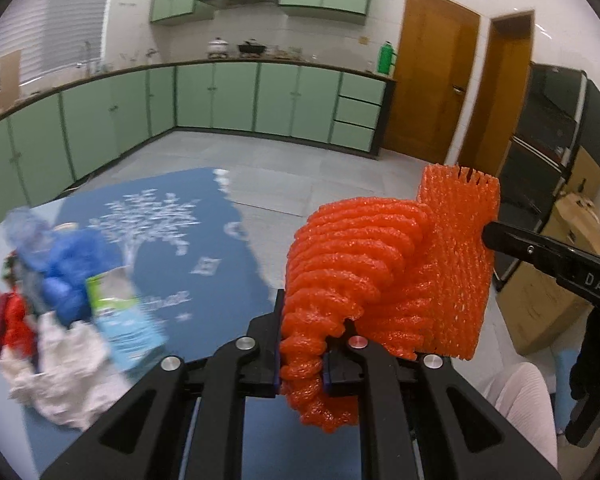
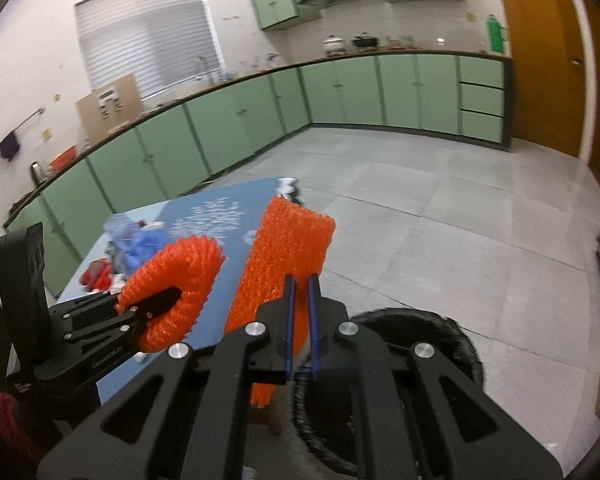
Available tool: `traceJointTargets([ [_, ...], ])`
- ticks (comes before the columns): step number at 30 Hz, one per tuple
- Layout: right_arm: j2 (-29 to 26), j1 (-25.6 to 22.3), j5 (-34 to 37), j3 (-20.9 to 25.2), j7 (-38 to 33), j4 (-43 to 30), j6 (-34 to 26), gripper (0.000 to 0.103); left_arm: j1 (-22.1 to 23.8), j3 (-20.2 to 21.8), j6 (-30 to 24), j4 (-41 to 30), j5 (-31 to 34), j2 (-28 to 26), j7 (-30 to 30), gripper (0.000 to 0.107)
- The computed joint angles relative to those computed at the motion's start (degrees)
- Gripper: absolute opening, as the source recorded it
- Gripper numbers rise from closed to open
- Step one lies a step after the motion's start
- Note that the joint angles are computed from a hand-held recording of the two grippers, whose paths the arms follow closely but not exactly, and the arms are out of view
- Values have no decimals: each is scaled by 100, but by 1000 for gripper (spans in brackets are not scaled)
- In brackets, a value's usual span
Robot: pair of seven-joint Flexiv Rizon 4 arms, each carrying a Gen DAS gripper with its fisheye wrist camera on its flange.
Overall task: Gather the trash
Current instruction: 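Carry both orange nets off the table over the black trash bin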
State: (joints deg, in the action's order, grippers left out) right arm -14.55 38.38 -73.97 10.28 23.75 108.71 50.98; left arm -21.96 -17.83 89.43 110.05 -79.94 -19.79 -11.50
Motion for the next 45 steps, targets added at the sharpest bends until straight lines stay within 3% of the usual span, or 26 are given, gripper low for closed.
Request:
traceJointTargets([
  [5, 300, -130, 220, 108, 134, 469, -320, 6, -53, -238, 90, -212, 473, -321, -290, 13],
  [12, 378, -282, 378, 187, 372, 811, -426, 6, -115, -221, 25, -421, 1747, -737, -1296, 13],
  [15, 332, -369, 397, 156, 528, 913, -295, 6, -219, -20, -186, -548, 2340, -895, -1790, 13],
  [19, 238, -487, 496, 96, 618, 1039, -94, 7, -490, 570, -900, -905, 3341, -1135, -2661, 16],
  [22, 176, -573, 529, 30, 711, 1116, 93, 9, -479, 669, -1296, -1093, 3806, -1260, -3055, 33],
  [24, 178, -610, 506, 6, 811, 1192, 189, 10, -384, 595, -1417, -1139, 3991, -1296, -3178, 54],
  [26, 163, -629, 539, -5, 819, 1209, 224, 14, -291, 496, -1448, -1112, 4142, -1295, -3291, 61],
  [31, 130, -643, 517, -34, 826, 1210, 276, 32, -86, 318, -1570, -1161, 4561, -1355, -3616, 67],
  [45, 154, -838, -249, -150, 1309, 1232, 984, 32, 403, -92, -1508, -1231, 5403, -1477, -4292, 68],
])
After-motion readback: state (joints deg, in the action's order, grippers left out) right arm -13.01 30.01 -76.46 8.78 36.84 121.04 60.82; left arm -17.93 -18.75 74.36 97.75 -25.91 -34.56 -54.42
